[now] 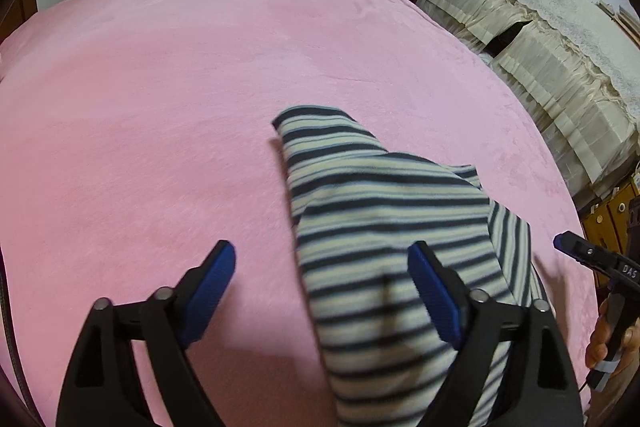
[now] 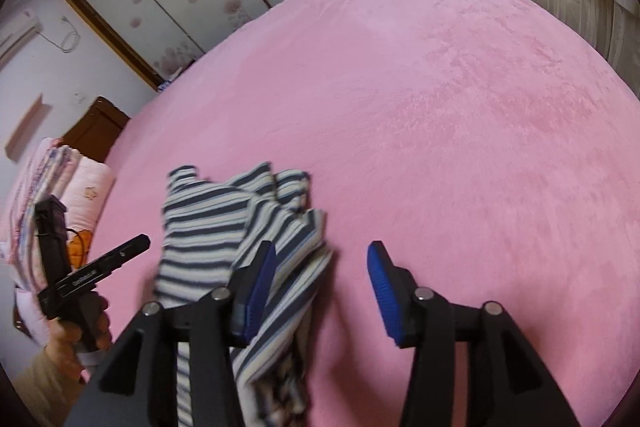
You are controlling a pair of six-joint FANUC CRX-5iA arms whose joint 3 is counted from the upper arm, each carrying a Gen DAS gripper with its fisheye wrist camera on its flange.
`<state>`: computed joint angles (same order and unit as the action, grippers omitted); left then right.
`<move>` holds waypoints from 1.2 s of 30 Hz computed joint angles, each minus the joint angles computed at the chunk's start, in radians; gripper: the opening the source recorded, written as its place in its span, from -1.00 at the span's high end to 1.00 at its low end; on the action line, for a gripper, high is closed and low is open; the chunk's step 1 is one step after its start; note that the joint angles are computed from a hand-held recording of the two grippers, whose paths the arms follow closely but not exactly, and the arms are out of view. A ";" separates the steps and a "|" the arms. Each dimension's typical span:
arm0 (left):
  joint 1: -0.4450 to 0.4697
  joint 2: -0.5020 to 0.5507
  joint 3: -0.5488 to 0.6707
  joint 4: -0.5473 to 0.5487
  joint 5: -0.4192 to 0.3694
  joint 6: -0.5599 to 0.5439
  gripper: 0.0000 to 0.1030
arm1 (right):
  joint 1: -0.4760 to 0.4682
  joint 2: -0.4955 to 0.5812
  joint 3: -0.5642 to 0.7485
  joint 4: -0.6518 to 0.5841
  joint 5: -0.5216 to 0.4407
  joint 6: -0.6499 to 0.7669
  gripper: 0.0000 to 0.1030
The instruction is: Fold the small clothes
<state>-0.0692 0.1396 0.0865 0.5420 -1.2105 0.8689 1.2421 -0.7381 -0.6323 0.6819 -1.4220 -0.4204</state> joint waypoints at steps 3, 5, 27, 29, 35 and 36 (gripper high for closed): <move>0.024 -0.035 -0.020 0.009 -0.028 -0.039 -0.78 | 0.081 -0.017 0.007 0.031 -0.034 -0.037 -0.16; 0.041 -0.061 -0.038 0.020 -0.045 -0.063 -0.80 | 0.120 -0.023 0.015 0.045 -0.053 -0.053 -0.22; 0.085 -0.114 -0.141 0.054 -0.208 -0.077 -0.99 | 0.230 -0.087 -0.029 -0.026 0.007 -0.126 -0.43; 0.078 -0.082 -0.142 0.057 -0.226 -0.051 -0.99 | 0.178 -0.112 -0.066 -0.046 0.087 -0.118 -0.43; 0.072 0.001 -0.165 0.126 -0.247 -0.022 -0.99 | 0.003 -0.134 -0.135 -0.130 0.304 -0.049 -0.43; 0.070 0.011 -0.171 0.142 -0.245 -0.028 -0.99 | -0.021 -0.135 -0.145 -0.135 0.338 -0.040 -0.43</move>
